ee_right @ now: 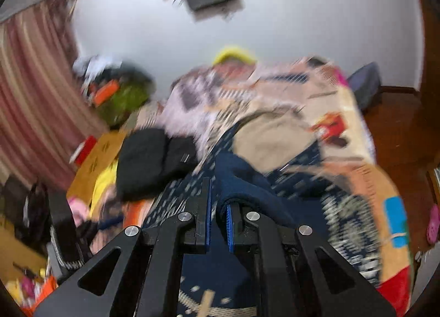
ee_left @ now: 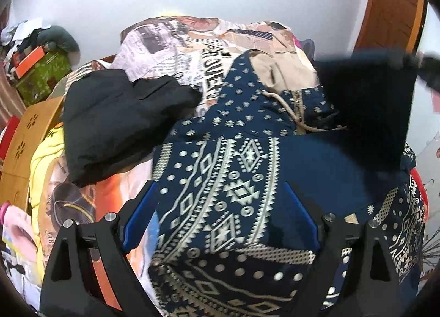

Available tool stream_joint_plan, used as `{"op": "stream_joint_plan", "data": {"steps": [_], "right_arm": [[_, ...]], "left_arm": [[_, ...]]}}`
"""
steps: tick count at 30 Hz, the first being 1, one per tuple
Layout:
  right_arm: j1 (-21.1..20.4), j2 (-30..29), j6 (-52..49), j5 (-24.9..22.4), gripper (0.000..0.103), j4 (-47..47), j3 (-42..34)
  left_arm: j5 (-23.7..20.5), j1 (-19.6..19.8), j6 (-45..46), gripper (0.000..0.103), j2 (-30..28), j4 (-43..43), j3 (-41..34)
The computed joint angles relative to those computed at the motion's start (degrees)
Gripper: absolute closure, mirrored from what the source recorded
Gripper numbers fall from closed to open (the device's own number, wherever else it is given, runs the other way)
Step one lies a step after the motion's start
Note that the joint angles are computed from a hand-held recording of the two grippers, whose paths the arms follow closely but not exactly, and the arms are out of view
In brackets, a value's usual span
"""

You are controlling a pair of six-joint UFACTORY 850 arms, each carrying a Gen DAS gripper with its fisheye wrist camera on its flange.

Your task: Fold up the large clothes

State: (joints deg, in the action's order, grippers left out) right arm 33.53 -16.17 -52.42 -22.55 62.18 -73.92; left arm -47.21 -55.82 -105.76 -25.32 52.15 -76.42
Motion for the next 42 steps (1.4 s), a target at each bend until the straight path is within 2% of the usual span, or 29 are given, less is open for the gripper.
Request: {"op": "stream_joint_plan", "data": {"steps": [4,8,13,16,18,20,21,23,27,32,35,39,42], "right_arm": [[2.87,-4.41,9.07,-3.84,0.095,-11.99,-2.34],[4.44,-7.71,13.52,-9.16,0.095,-18.03,-3.44],[6.29,-9.34,21.0,-10.8,0.095,-27.86,-3.52],[6.12,-10.38,25.22,-14.41,0.091,-32.27,-4.88],[5.65,-9.56,24.46,-15.04,0.089,-31.55,-4.2],[5.51,-8.58,26.61,-15.47,0.079,-33.94,-3.83],[5.38,-7.59,26.8,-14.97,0.074,-34.49,-3.07],[5.14,-5.51,25.47,-12.45,0.059,-34.1,-0.96],[4.42,0.85,23.97,-5.04,0.058,-35.74,4.86],[2.67,5.45,32.23,2.63,0.058,-43.96,9.47],[0.25,6.76,35.74,4.13,0.058,-46.58,10.71],[-3.38,7.24,37.28,4.27,0.058,-46.27,11.27],[-5.44,6.46,44.47,4.32,0.058,-50.83,11.28]], "left_arm": [[-0.32,-0.2,-2.21,0.013,1.99,0.3,2.83],[-0.16,-0.32,-4.31,0.013,3.49,0.22,5.08],[-0.07,-0.54,-4.84,0.013,3.99,-0.14,5.7],[-0.54,-0.85,-4.36,0.013,3.82,-0.1,5.17],[-0.84,-0.98,-3.48,0.013,3.37,-0.25,4.27],[-1.16,-1.11,-2.67,0.013,2.83,-0.17,3.24],[-1.27,-1.15,-2.16,0.013,2.56,-0.17,2.69],[-1.49,-1.23,-0.8,0.013,1.74,-0.17,1.13],[-1.51,-1.23,2.88,0.013,-0.51,-0.34,-2.75],[-2.09,-1.22,9.95,0.013,-5.07,-1.77,-9.48],[-4.16,-1.44,14.08,0.013,-8.61,-2.55,-14.15],[-4.3,-1.33,20.39,0.013,-13.2,-5.37,-20.05],[-5.87,-1.36,24.91,0.013,-17.23,-6.83,-25.01]]}}
